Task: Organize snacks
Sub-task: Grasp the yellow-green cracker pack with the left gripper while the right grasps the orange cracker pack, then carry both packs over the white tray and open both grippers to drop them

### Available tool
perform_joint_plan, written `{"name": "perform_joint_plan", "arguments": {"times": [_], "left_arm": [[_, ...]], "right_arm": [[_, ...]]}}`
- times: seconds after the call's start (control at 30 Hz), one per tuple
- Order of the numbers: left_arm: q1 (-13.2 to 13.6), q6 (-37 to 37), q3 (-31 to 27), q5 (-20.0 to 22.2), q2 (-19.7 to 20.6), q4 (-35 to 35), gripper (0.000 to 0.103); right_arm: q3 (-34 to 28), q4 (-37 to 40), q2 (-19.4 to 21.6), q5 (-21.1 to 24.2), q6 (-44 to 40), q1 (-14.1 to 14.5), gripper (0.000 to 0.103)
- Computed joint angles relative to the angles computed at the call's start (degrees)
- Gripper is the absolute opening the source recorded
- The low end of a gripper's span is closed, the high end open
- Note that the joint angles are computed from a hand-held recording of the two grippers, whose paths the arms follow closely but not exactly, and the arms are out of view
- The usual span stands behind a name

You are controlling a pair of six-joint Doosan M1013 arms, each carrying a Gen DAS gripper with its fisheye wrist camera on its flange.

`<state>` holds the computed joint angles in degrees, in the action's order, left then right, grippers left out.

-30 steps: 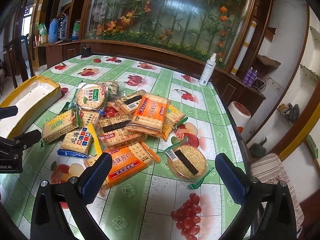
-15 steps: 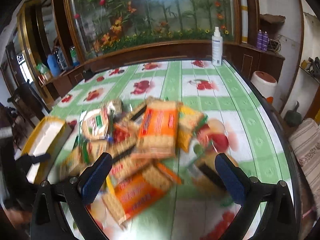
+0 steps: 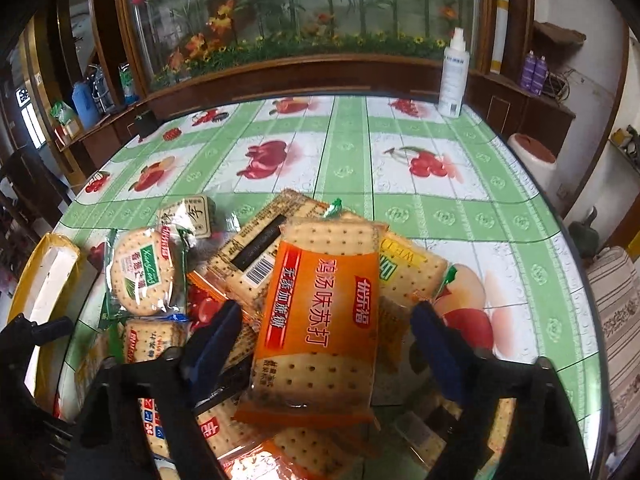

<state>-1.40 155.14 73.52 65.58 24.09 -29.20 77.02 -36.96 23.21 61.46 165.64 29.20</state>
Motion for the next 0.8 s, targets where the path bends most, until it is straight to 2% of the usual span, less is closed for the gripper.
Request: {"name": "perform_joint_plan", "arguments": {"times": [0.03, 0.1, 0.13, 0.17, 0.2, 0.23, 0.27, 0.4, 0.8], "left_arm": [[0.2, -0.4, -0.6, 1.2, 0.4, -0.3, 0.103], [0.5, -0.6, -1.4, 3.6, 1.0, -1.4, 0.096], [0.7, -0.9, -1.8, 4.9, 1.3, -2.0, 0.086], [1.0, -1.5, -2.4, 6.8, 1.7, -2.9, 0.073], [1.1, -1.8, -2.7, 8.1, 1.9, -3.6, 0.065], [1.2, -2.2, -2.8, 8.6, 1.9, -4.1, 0.054], [1.2, -2.2, -2.4, 7.7, 1.5, -3.9, 0.048], [1.6, -2.2, -1.1, 6.0, 0.4, -4.8, 0.047], [6.4, -0.8, -0.4, 8.1, -2.4, -14.2, 0.045]], "right_arm": [[0.2, 0.4, 0.0, -0.3, -0.1, -0.1, 0.079], [0.7, 1.2, -0.1, -1.0, -0.2, -0.4, 0.073], [0.9, 1.5, -0.2, -1.4, -0.2, -0.5, 0.067], [1.2, 1.8, -0.3, -2.2, -0.3, -0.6, 0.062], [1.4, 1.8, -0.3, -2.2, -0.2, -0.5, 0.058], [1.4, 1.5, -0.3, -2.3, -0.1, -0.5, 0.058], [1.5, 1.3, -0.3, -2.3, 0.0, -0.5, 0.058], [2.2, -0.1, -0.9, -2.8, 1.4, 0.1, 0.057], [1.7, -6.1, -3.0, -3.2, 3.8, 3.9, 0.057]]}}
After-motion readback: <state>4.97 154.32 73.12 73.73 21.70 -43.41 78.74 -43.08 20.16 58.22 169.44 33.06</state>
